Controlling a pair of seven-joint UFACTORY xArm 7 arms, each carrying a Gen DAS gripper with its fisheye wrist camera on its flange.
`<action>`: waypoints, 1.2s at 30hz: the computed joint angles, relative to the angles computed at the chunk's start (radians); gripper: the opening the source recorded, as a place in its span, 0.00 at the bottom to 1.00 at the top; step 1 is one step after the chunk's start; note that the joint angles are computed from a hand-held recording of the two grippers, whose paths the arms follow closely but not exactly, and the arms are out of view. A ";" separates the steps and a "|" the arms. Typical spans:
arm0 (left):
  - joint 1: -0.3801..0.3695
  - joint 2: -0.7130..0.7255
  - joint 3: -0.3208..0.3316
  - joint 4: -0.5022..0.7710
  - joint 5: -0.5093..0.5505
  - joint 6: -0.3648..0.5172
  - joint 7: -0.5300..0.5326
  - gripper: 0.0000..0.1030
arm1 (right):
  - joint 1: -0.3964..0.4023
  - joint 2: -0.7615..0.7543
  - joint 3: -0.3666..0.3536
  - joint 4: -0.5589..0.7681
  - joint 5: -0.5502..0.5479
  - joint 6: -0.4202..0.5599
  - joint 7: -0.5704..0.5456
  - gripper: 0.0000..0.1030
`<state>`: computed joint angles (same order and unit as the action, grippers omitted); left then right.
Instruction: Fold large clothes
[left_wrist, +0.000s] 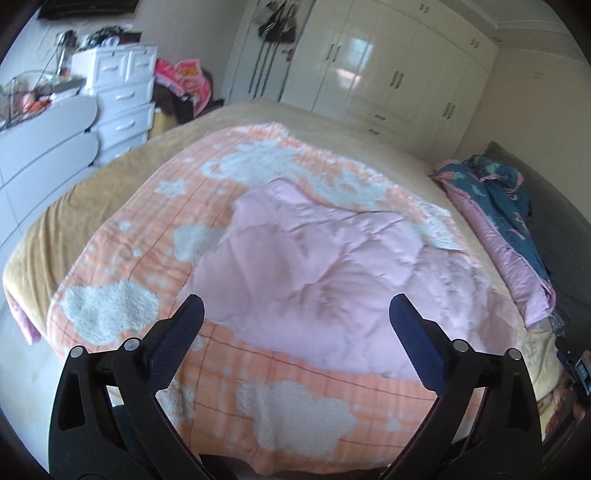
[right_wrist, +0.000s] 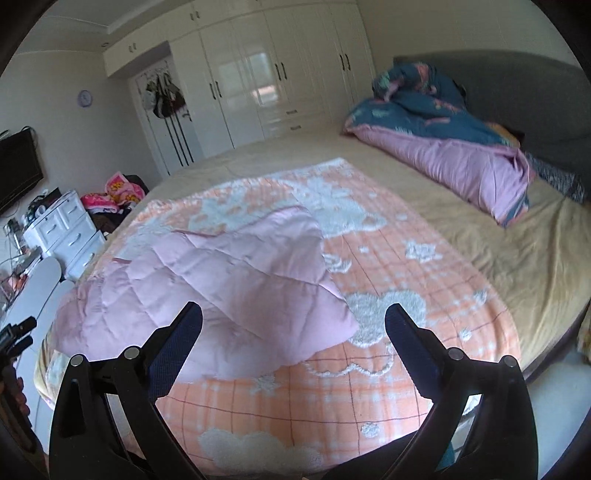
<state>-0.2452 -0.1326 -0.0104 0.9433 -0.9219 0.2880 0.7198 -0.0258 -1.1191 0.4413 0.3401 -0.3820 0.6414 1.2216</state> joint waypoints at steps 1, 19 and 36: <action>-0.001 -0.011 -0.005 -0.006 0.010 -0.003 -0.007 0.91 | 0.007 -0.010 0.016 0.013 -0.007 0.008 -0.004 0.96; -0.222 -0.212 0.068 -0.222 0.027 -0.112 0.037 0.91 | 0.078 0.048 0.170 0.117 -0.028 0.039 0.027 0.96; -0.339 -0.193 0.103 -0.266 -0.086 -0.131 0.152 0.91 | 0.102 0.252 0.187 0.114 -0.086 -0.076 0.165 0.96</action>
<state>-0.5837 -0.3258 0.0926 0.6770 -1.0078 0.1575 0.8715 0.0764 -0.8672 0.6287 0.4541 -0.4682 0.5652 1.3871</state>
